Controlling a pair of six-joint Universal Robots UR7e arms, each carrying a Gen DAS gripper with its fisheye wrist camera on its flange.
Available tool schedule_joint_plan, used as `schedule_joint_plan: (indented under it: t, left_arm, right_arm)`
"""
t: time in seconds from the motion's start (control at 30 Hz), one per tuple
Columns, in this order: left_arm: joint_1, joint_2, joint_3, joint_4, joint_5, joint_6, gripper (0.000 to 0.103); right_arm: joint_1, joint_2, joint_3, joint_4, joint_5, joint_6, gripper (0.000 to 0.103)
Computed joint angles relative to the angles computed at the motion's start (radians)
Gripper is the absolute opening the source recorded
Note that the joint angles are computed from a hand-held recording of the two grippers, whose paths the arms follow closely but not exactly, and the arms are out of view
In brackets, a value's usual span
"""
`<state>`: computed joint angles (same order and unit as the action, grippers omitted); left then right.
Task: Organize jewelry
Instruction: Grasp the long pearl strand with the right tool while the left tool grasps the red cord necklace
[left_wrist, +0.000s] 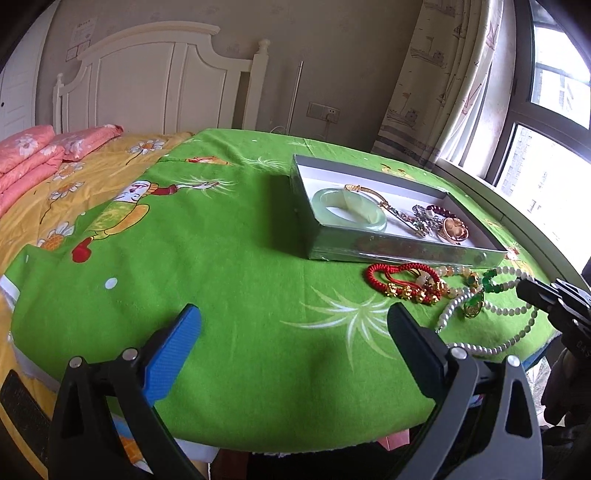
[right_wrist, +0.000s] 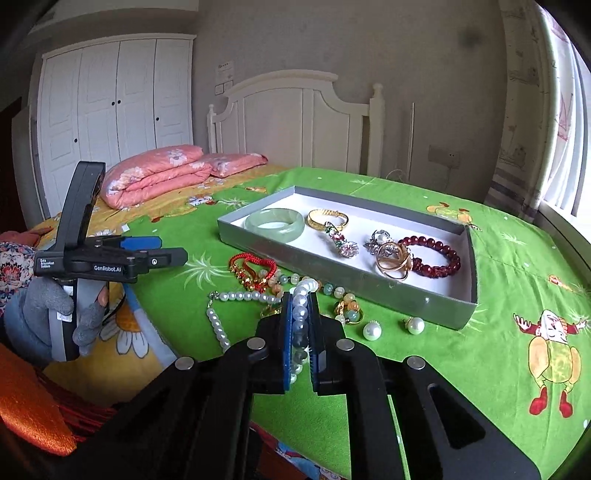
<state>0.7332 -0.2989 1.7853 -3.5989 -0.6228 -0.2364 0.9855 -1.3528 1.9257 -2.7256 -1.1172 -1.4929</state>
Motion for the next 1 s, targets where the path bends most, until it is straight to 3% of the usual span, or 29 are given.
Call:
schedule_joint_plan:
  t: [0.2,0.43,0.63,0.67,0.8,1.0]
  left_arm:
    - [-0.018,0.016,-0.030,0.012,-0.078,0.052,0.087]
    - [-0.011,0.058,-0.154,0.130,-0.187,0.093,0.072]
    - [0.014,0.104,-0.297,0.264,-0.230,0.081,0.039]
    - [0.016,0.111,-0.315,0.288,-0.235,0.085,0.029]
    - [0.010,0.125,-0.340,0.319,-0.200,0.119,0.005]
    - [0.017,0.090,-0.288,0.244,-0.227,0.115,0.000]
  right_arm:
    - [-0.006,-0.028,-0.021,-0.010,0.097,0.067,0.009]
    - [-0.019,-0.044,-0.059,-0.015,0.158,0.125,0.009]
    - [-0.032,-0.048,-0.072,0.005,0.178,0.136,0.009]
    - [-0.033,-0.047,-0.073,0.007,0.180,0.137,0.009]
    - [-0.039,-0.042,-0.082,0.013,0.187,0.149,0.009]
    - [-0.047,-0.045,-0.080,0.019,0.195,0.155,0.009]
